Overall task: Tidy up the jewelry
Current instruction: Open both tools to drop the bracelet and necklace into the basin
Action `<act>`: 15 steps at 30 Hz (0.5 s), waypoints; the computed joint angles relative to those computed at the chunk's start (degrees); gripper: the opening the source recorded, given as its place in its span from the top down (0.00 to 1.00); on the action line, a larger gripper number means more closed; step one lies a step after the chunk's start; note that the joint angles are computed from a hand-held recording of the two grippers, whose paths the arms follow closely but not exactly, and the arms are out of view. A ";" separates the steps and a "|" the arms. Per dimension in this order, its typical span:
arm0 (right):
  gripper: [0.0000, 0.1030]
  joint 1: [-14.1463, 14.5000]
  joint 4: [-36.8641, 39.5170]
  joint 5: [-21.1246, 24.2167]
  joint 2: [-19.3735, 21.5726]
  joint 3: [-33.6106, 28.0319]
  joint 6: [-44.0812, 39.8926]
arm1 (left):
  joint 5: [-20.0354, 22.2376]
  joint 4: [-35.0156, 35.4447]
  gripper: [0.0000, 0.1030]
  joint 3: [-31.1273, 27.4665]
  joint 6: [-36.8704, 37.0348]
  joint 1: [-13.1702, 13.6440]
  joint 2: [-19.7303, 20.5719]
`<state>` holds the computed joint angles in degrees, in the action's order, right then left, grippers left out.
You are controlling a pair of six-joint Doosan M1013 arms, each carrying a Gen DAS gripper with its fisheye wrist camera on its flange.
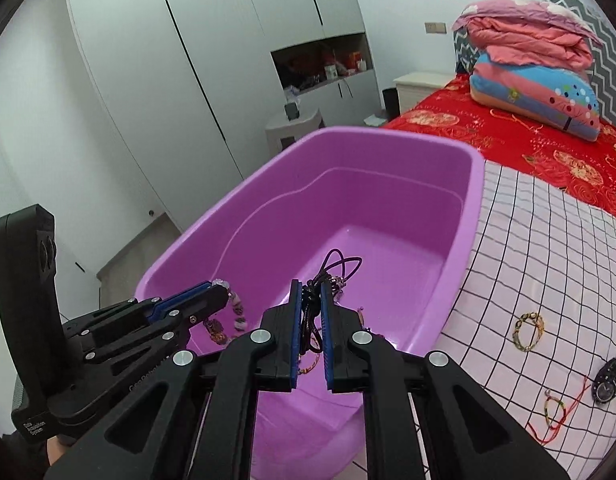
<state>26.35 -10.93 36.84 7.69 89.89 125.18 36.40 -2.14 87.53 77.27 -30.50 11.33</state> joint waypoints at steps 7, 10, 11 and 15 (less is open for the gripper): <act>0.91 -0.14 0.86 2.76 1.77 -1.41 -1.26 | 2.28 2.42 0.91 -1.49 -2.40 -0.09 1.78; 0.78 -0.31 1.31 3.70 2.03 -1.73 -2.21 | 2.95 4.37 0.89 -1.67 -4.53 -0.41 1.83; 0.74 -0.06 -0.38 4.31 2.08 -1.88 -1.26 | 3.01 5.51 0.81 -1.61 -5.46 -0.47 1.73; 0.71 -0.06 -3.02 3.75 1.26 -0.96 0.97 | 1.74 12.64 0.23 -0.63 -12.34 -1.13 0.66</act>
